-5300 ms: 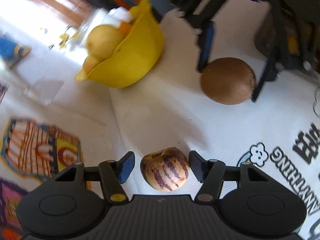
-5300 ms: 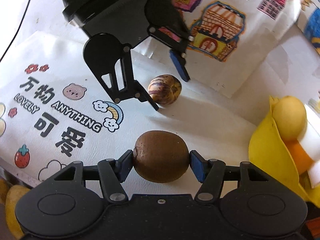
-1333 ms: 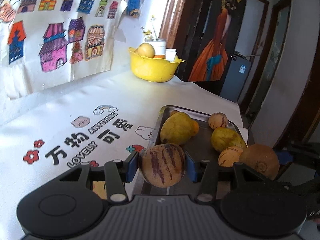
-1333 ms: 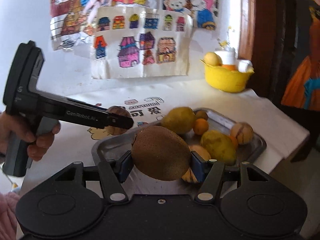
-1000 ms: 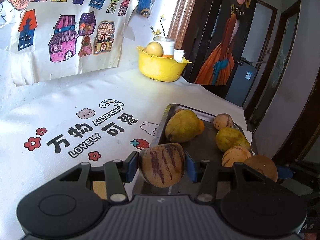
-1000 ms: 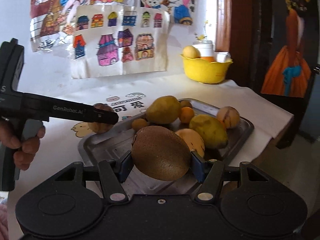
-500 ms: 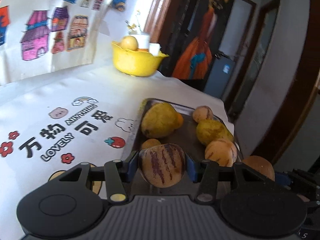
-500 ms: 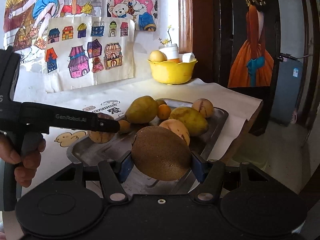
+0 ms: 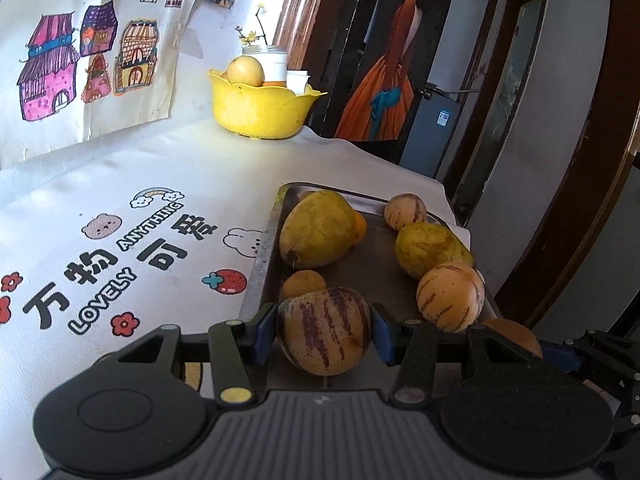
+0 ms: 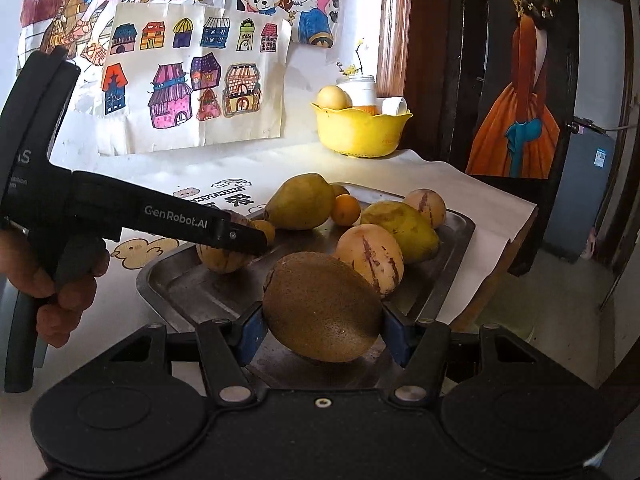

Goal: Organize fruits
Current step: 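Lower the pepino and kiwi into the tray and open both grippers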

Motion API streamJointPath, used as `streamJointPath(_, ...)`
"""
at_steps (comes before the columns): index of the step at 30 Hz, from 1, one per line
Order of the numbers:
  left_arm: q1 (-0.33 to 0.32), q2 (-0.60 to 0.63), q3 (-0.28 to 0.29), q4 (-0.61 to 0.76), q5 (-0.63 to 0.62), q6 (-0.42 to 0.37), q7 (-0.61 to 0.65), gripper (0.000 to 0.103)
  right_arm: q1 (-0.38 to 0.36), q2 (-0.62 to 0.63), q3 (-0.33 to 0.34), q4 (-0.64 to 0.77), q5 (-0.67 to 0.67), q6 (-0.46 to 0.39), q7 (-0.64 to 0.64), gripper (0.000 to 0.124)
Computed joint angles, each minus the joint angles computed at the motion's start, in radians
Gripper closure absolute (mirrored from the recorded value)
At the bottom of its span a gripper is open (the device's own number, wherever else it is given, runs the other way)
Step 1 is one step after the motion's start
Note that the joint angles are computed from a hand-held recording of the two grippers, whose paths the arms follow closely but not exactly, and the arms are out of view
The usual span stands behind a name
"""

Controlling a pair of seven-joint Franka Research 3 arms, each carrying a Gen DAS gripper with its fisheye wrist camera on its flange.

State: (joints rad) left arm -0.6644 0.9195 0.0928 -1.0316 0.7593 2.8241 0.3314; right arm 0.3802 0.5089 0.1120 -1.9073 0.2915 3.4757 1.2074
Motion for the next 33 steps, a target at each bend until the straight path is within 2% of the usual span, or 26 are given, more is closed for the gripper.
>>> streamJointPath(5,0.010,0.003,-0.006,-0.001,-0.010,0.021,0.007,0.049,0.034,0.007,-0.032,0.009,0.023,-0.008,-0.019,0.061)
streamJointPath(16,-0.005,0.002,0.022,-0.010,-0.001,0.035,-0.018,0.048,0.021,0.013,-0.019,0.015,0.021,-0.009,-0.016,0.061)
streamJointPath(33,0.011,0.004,0.000,-0.007,-0.027,0.041,0.014,0.047,0.027,0.015,-0.022,0.016,0.028,0.002,-0.009,0.061)
